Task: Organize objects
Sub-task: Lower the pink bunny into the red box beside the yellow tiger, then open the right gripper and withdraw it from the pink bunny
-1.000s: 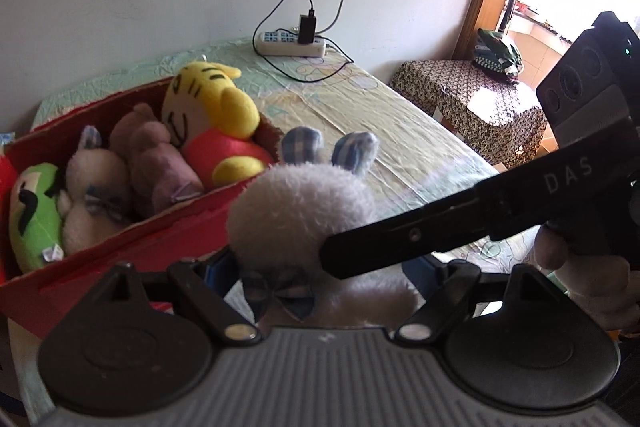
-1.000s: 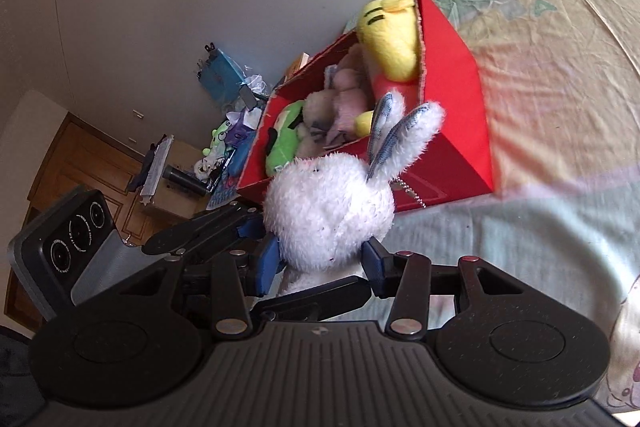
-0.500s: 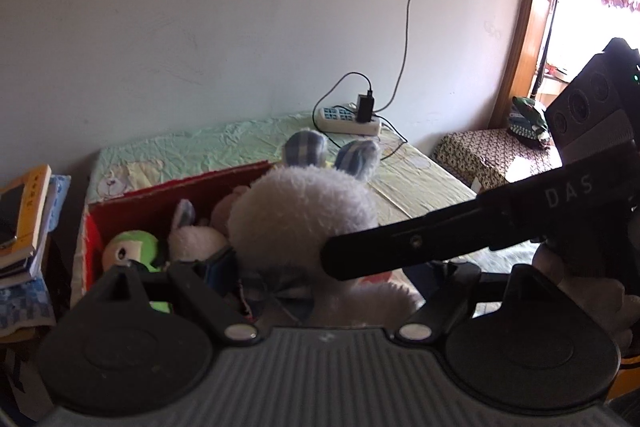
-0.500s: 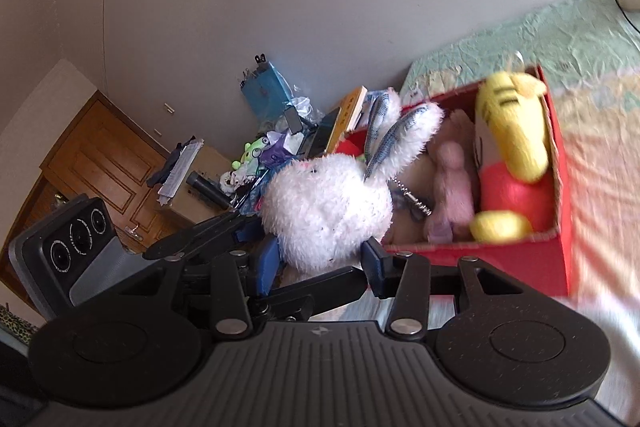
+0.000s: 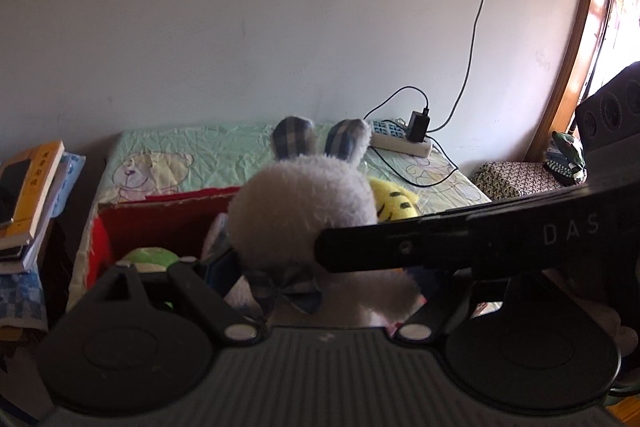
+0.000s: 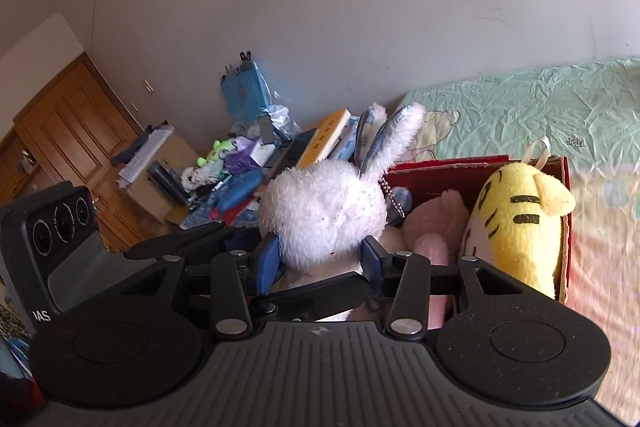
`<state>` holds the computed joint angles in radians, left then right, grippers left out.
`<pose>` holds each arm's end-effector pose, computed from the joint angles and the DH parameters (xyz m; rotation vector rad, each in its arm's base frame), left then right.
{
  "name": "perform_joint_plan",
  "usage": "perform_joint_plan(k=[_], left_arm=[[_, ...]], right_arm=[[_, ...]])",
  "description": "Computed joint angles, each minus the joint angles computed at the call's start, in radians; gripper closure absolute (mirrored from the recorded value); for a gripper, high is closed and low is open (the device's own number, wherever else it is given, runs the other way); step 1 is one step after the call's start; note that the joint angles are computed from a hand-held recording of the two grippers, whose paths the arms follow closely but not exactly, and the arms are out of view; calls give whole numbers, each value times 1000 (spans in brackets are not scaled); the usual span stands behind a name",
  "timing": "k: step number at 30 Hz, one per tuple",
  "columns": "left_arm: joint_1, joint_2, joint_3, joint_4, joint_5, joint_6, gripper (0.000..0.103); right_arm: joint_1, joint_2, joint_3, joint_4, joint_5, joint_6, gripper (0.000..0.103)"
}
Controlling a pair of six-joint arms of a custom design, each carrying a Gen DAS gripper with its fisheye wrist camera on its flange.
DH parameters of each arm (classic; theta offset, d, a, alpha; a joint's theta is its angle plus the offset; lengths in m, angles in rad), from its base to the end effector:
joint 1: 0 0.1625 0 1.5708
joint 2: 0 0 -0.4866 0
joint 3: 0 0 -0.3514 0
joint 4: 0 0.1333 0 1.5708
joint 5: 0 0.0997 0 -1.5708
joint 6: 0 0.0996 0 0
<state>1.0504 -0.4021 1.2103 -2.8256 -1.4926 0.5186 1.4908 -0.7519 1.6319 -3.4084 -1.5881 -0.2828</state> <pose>-0.2870 -0.7845 0.0524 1.4611 2.6083 -0.6790 0.0738 -0.7263 0.2482 0.2552 -2.6256 1.3427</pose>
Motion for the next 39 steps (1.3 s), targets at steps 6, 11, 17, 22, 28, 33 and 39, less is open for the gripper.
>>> perform_joint_plan(k=[6,11,17,22,28,33,39], left_arm=[[3,27,-9,28,68,46,19],[18,35,-25,74,76,47,19],[21,43,-38,95,99,29,15],[22,44,-44,117,101,27,13],[10,42,-56,157,136,-4,8],[-9,33,-48,164,189,-28,6],[-39,29,-36,161,286,-63,3]], right_arm=[[-8,24,-18,20,-31,-33,57],[-10,34,-39,58,-58,-24,61],[-6,57,-78,96,-97,-35,61],[-10,59,-70,104,-94,-25,61],[-14,40,-25,43,-73,26,55],[-6,33,18,-28,-93,64,54],[14,32,55,-133,-156,114,53]])
